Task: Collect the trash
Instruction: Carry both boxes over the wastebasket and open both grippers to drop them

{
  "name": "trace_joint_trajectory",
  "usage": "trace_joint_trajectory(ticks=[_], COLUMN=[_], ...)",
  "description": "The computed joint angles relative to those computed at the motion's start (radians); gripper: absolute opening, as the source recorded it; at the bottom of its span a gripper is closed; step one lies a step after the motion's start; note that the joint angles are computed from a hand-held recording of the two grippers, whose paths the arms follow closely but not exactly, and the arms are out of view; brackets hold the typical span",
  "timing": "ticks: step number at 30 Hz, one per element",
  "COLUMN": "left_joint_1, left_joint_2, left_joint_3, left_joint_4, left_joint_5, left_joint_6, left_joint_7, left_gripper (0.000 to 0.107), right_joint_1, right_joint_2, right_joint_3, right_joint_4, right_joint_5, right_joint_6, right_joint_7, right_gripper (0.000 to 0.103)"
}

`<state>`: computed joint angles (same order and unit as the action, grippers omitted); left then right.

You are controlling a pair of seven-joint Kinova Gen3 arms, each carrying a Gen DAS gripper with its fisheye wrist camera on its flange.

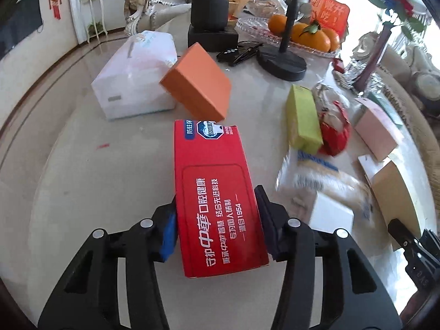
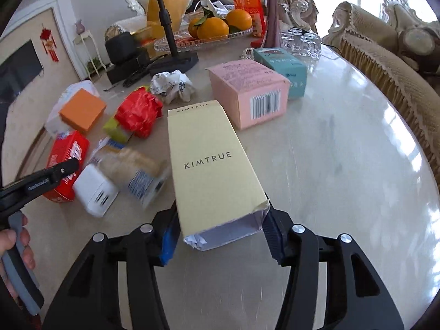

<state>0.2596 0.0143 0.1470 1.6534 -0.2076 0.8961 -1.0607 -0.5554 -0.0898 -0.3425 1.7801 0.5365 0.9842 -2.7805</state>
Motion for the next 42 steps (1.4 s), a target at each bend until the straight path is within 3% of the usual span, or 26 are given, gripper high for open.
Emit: trace_joint_trajectory(ticks=[4,8,12,15,18,21,24,27,31,35,38,42], left_joint_1=[-0.033,-0.129,0.008,0.147,0.247,0.207,0.223,0.227,0.113,0.015,-0.069,-0.129], left_joint_2=[-0.108,-0.273,-0.458,-0.597,-0.736,-0.87,-0.973,-1.001,-1.002,-0.932,-0.893,-0.884], left_joint_3=[-0.029,0.011,-0.087,-0.097,-0.047,0.024,0.102,0.156,0.196,0.318,0.412,0.502], left_joint_4=[0.071,0.145,0.188,0.22,0.254,0.293,0.332,0.403,0.528,0.654,0.748,0.807], left_joint_5=[0.136,0.257,0.287,0.235,0.243,0.336,0.455,0.569,0.67,0.703,0.764,0.826], left_joint_6=[-0.019,-0.03,0.032,0.105,0.219,0.305,0.427,0.484,0.477,0.346,0.255,0.243], left_joint_7=[-0.138,-0.291,-0.354,-0.297,-0.222,-0.24,-0.208,-0.208,-0.323,-0.36,-0.383,-0.41], left_gripper=[0.05,0.05,0.05,0.05,0.05,0.05,0.05,0.05,0.05,0.05,0.05,0.05], right_joint_1=[0.003,0.038,0.066,0.074,0.099,0.128,0.146,0.18,0.214,0.286,0.388,0.435], right_joint_2=[-0.095,-0.191,-0.322,-0.435,-0.548,-0.653,-0.745,-0.778,-0.767,-0.702,-0.625,-0.578], right_joint_3=[-0.035,-0.1,-0.165,-0.259,-0.381,-0.472,-0.552,-0.61,-0.678,-0.726,-0.833,-0.888], right_joint_4=[0.046,0.062,0.099,0.122,0.125,0.104,0.058,0.026,0.096,0.257,0.328,0.417], right_joint_5=[-0.001,-0.017,-0.077,-0.124,-0.207,-0.327,-0.449,-0.571,-0.725,-0.88,-0.919,-1.042], right_joint_6=[-0.006,0.016,0.006,0.031,0.086,0.15,0.239,0.293,0.25,0.095,0.04,-0.037], right_joint_7=[-0.053,-0.067,-0.071,-0.096,-0.119,-0.15,-0.219,-0.23,-0.252,-0.129,-0.064,-0.003], right_gripper=[0.05,0.049,0.049,0.049,0.049,0.049,0.049,0.049,0.049,0.049,0.049,0.049])
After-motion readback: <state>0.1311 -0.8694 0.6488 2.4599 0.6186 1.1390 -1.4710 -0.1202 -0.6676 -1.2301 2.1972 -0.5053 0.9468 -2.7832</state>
